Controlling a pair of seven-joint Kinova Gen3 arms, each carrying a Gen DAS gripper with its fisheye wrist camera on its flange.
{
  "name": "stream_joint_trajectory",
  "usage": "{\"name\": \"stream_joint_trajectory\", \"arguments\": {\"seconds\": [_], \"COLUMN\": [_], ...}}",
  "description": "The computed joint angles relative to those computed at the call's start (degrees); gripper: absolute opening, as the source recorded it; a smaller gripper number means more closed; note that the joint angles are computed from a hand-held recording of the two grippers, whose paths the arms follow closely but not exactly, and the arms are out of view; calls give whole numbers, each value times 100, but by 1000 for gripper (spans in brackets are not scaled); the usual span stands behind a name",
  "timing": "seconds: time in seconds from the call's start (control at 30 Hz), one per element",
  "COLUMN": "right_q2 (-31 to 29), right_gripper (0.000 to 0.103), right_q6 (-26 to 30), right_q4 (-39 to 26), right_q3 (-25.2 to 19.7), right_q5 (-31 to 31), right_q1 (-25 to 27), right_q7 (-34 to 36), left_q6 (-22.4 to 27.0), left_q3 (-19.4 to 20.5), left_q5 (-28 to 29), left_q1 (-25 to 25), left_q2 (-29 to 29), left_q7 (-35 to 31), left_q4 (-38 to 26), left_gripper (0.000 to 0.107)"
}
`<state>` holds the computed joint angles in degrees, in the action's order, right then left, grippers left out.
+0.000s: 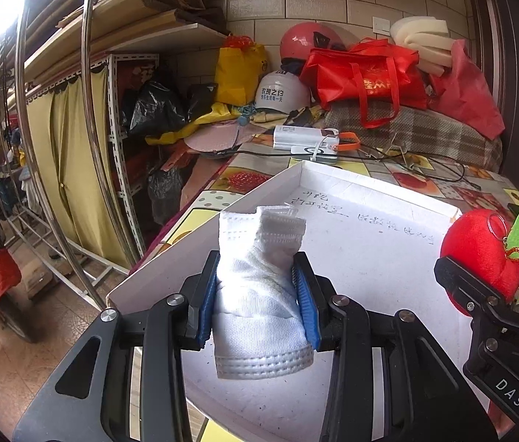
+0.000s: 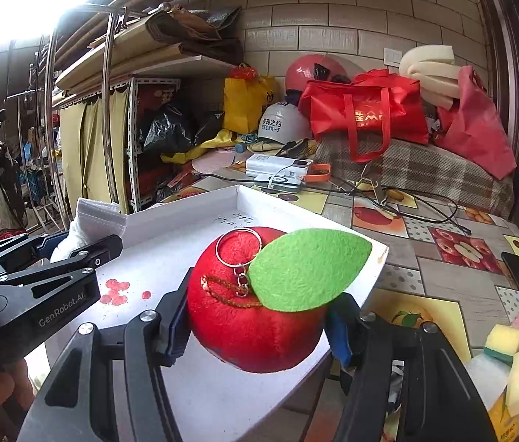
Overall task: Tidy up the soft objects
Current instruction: 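Carry the mask and apple plush over the white box with both tools, then open both tools to drop the mask and apple plush into the box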
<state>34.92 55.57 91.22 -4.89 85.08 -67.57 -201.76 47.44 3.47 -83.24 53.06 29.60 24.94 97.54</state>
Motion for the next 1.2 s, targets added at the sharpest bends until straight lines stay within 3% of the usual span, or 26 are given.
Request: {"name": "stream_joint_trajectory", "arguments": {"seconds": [0.13,0.17,0.2,0.23,0.3,0.33,0.4,0.53,0.7,0.93,1.2], "right_q2": [27,27,38,59,100,102,100,127,130,0,-567], "right_gripper": [69,80,86,86,95,96,103,103,103,103,103], "right_q6": [-89,-90,-41,10,124,155,146,282,692,1134,1342], "right_q4": [-132,-127,-125,-147,-185,-171,-175,-168,134,561,1677], "right_q3": [-4,17,43,61,90,104,99,141,116,-236,-838], "right_q5": [-217,-209,-183,-164,-126,-90,-74,20,563,825,1057], "right_q1": [46,22,-31,-73,-152,-175,-155,-216,-378,-511,-512], "right_q7": [278,284,272,294,342,300,305,179,-484,-928,-1637], "left_q6": [74,109,148,209,335,329,274,463,814,1233,1647], "left_q3": [-15,-37,-58,-79,-133,-106,-65,3,31,178,460], "left_q5": [166,176,173,163,153,94,13,-6,-138,-345,-718], "left_q1": [-1,18,37,62,120,84,14,34,155,283,729], "left_q2": [27,23,18,15,10,-25,-73,-35,13,29,74], "left_q7": [-120,-58,23,125,393,569,742,766,1023,1360,1358], "left_q4": [-75,-64,-47,-31,18,87,170,139,173,315,445], "left_gripper": [39,42,49,72,100,103,103,103,103,103,103]}}
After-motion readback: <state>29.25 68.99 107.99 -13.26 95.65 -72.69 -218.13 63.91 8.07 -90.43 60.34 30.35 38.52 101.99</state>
